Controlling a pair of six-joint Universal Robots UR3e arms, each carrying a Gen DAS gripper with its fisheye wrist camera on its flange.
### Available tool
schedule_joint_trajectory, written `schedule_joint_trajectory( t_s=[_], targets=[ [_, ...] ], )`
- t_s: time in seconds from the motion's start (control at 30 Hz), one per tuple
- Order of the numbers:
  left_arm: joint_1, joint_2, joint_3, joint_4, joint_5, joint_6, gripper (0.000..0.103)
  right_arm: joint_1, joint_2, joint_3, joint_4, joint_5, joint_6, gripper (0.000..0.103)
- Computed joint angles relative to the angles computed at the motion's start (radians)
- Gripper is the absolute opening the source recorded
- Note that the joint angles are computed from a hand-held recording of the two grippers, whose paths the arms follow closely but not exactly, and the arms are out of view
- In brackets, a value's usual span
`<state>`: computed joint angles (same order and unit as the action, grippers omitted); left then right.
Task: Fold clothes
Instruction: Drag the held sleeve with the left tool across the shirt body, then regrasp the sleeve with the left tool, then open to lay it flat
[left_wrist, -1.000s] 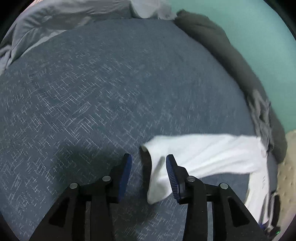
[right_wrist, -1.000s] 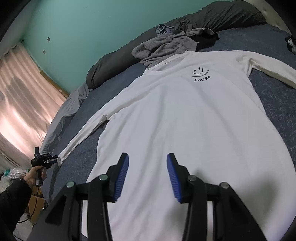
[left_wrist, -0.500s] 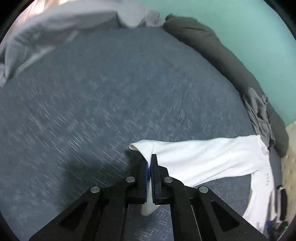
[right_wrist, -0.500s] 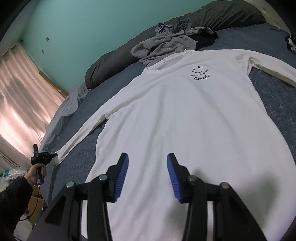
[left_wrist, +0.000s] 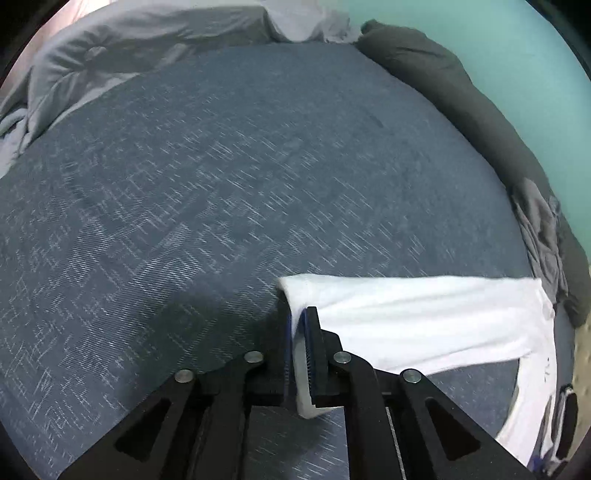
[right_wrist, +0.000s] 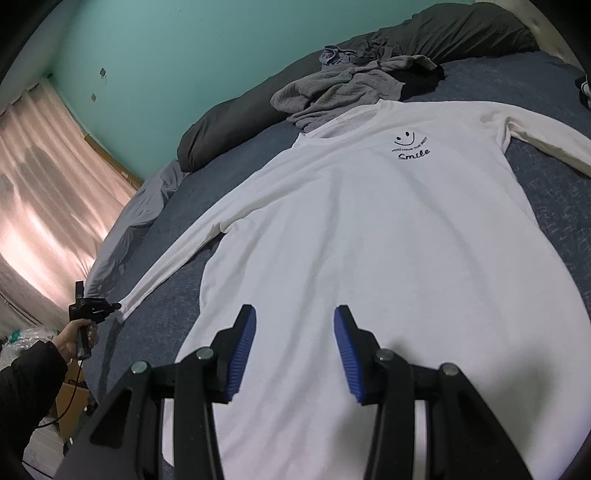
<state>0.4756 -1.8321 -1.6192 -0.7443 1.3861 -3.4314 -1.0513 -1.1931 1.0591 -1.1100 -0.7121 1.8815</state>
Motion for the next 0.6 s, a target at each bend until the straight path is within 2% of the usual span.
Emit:
schedule_joint_trajectory(
  t_s=[0.07, 0.13, 0.2, 0.4, 0.5, 0.53, 0.57, 0.6],
  targets=[
    [0.022, 0.031, -0.052, 0.052, -0.001, -0.013, 0.018, 0.001, 0.01, -0.005, -0.008, -0.001, 0.012, 0.045],
    [0.049, 0.051, -0.085, 0.083, -0.031, -0.015, 0.034, 0.002, 0.016, -0.003, -0.018, 0.0, 0.029, 0.045],
    [0.063, 0.048, -0.084, 0.082, -0.054, -0.004, 0.035, 0.005, 0.017, 0.005, -0.028, 0.001, 0.042, 0.045],
    [0.024, -0.022, -0.03, 0.083, -0.039, 0.007, 0.035, 0.018, -0.011, 0.048, -0.055, -0.01, 0.042, 0.045],
    [-0.001, -0.049, -0.021, 0.099, -0.022, 0.019, 0.031, 0.025, -0.021, 0.055, -0.064, -0.016, 0.035, 0.045],
    [-0.008, -0.057, -0.019, 0.105, -0.017, 0.025, 0.013, 0.026, -0.02, 0.053, -0.065, -0.016, 0.037, 0.045],
    [-0.015, -0.064, -0.017, 0.111, -0.012, 0.031, 0.004, 0.027, -0.016, 0.047, -0.065, -0.015, 0.041, 0.045],
    [-0.023, -0.072, -0.015, 0.116, -0.007, 0.037, 0.004, 0.027, -0.014, 0.042, -0.066, -0.014, 0.045, 0.045]
  ],
)
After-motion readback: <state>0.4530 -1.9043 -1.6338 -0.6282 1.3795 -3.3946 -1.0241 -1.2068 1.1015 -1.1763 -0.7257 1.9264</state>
